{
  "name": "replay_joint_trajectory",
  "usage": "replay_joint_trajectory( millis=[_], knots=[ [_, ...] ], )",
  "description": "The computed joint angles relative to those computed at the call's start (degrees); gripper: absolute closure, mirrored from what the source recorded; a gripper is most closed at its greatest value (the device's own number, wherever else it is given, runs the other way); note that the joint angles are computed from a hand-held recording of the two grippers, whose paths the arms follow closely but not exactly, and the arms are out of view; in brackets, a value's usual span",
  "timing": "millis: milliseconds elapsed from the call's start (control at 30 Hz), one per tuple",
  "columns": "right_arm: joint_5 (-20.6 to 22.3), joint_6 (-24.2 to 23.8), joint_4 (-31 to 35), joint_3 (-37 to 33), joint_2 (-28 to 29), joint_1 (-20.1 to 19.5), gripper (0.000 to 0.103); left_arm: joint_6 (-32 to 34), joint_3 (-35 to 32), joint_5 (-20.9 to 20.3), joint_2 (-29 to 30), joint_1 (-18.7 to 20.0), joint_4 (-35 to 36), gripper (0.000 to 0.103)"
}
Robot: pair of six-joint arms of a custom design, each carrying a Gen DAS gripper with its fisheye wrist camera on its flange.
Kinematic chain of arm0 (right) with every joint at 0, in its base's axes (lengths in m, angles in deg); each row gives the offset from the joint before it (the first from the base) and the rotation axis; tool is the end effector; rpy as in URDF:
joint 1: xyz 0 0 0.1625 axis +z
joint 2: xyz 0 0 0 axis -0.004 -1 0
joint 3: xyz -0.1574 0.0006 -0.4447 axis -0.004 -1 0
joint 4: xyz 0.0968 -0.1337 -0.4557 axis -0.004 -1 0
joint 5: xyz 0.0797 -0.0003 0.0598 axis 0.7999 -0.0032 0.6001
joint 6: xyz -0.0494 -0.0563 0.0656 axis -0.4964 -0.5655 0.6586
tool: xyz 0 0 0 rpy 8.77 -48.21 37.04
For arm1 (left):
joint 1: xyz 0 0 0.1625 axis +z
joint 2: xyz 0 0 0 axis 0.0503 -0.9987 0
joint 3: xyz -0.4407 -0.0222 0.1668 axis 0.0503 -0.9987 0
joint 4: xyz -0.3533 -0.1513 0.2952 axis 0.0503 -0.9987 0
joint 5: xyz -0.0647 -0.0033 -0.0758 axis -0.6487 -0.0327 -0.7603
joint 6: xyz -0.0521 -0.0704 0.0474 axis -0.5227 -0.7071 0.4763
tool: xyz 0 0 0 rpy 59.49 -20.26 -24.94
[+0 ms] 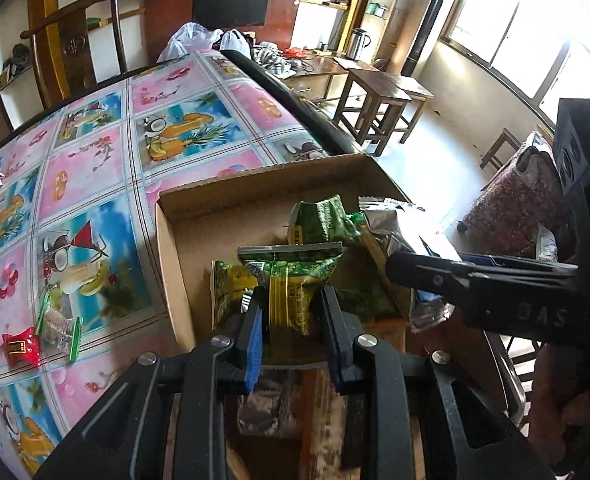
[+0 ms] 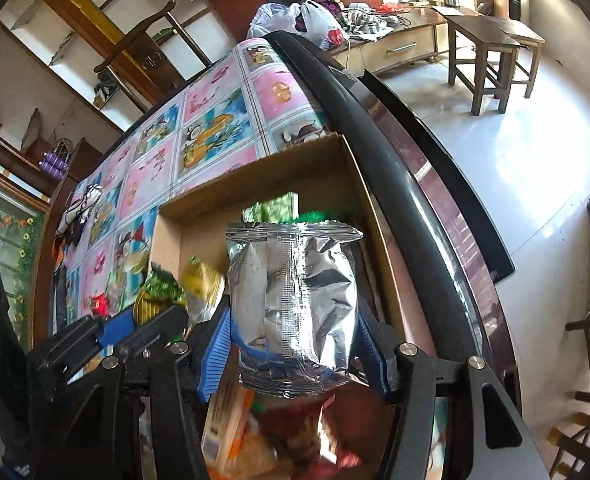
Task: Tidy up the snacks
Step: 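Carry the yellow-green packet and silver foil bag over the cardboard box with both grippers, then open both grippers to drop the packet and foil bag into the box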
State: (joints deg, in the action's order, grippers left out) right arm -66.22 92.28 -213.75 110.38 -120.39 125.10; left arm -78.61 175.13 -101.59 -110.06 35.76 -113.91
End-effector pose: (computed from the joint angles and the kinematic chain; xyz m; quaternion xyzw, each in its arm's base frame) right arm 0.2932 -0.2789 -0.0147 0.0108 -0.9604 0.1975 0.1960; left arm -0.0449 -0.2809 0.2352 0.2166 0.9272 -0.1852 0.2430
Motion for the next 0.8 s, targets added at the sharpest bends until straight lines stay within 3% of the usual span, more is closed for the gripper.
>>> replay_joint_trajectory(
  millis=[367, 800],
  knots=[
    [-1.6, -4.3, 1.3, -3.7, 3.3, -2.0, 0.042, 1.0, 0.9, 2.6, 2.4, -0.5, -2.1, 0.078],
    [-3.5, -7.8, 0.3, -5.6, 5.8, -2.1, 0.042, 0.5, 2.3, 5.6, 2.4, -4.4, -0.3, 0.078]
  ],
)
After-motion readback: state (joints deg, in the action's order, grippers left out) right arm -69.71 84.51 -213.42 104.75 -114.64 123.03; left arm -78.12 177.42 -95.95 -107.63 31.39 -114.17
